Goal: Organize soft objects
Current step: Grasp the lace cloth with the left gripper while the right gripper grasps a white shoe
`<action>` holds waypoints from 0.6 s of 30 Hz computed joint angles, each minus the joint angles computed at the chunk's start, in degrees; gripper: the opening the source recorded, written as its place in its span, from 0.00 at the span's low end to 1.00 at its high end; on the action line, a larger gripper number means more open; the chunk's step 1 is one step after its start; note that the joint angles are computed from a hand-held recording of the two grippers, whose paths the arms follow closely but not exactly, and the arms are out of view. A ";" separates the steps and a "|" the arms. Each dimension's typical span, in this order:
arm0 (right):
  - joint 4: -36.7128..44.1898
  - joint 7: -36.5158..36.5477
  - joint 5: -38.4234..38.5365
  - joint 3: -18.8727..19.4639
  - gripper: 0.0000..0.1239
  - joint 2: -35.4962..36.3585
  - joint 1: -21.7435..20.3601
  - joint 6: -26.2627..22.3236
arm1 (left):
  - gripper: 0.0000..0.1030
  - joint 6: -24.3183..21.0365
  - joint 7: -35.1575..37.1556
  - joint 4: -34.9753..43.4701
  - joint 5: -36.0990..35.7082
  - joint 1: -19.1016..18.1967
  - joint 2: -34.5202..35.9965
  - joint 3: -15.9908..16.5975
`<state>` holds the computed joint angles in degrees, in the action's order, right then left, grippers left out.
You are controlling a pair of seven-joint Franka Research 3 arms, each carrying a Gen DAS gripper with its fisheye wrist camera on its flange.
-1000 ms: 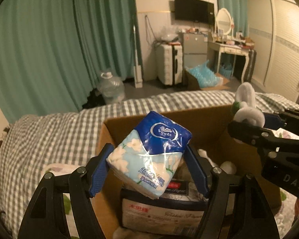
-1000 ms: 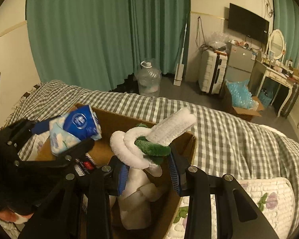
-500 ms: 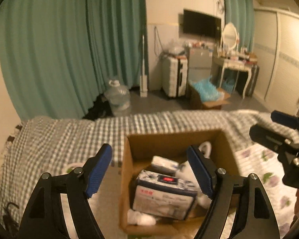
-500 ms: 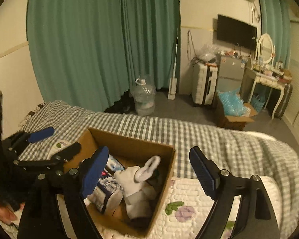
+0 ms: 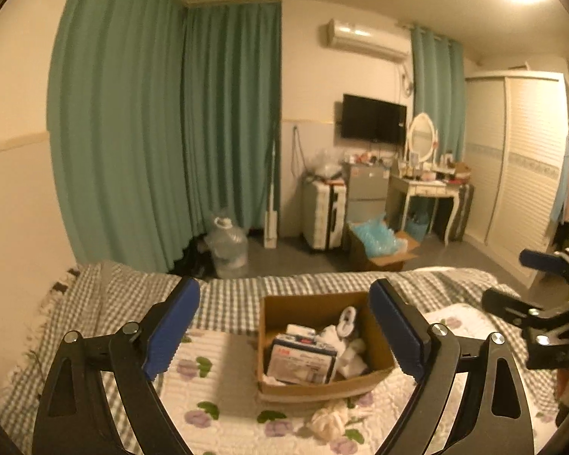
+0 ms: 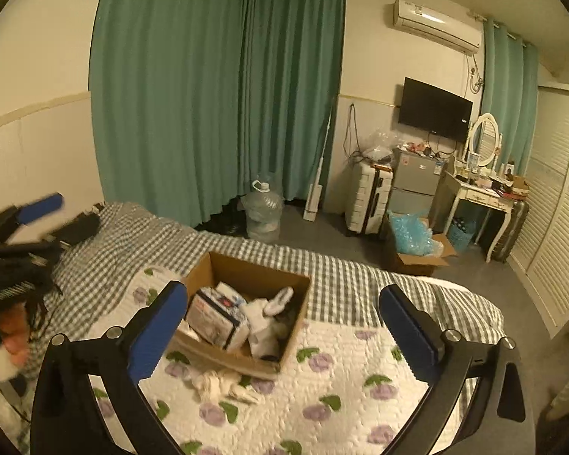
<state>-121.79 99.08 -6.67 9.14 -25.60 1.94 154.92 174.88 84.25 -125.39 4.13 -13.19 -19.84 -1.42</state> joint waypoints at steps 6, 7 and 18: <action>-6.48 -1.16 1.10 -0.65 0.82 -2.74 0.83 -1.61 | 0.89 1.98 -4.55 -5.74 4.33 4.25 -1.02 -3.52; -7.60 -1.27 1.40 -0.61 0.82 -2.42 1.00 -1.32 | 0.89 2.10 -5.13 -6.26 4.76 4.33 -0.09 -3.77; -13.01 -6.15 1.13 -1.65 0.82 7.61 2.57 4.09 | 0.89 0.34 -15.26 -6.92 14.36 8.21 13.26 -9.86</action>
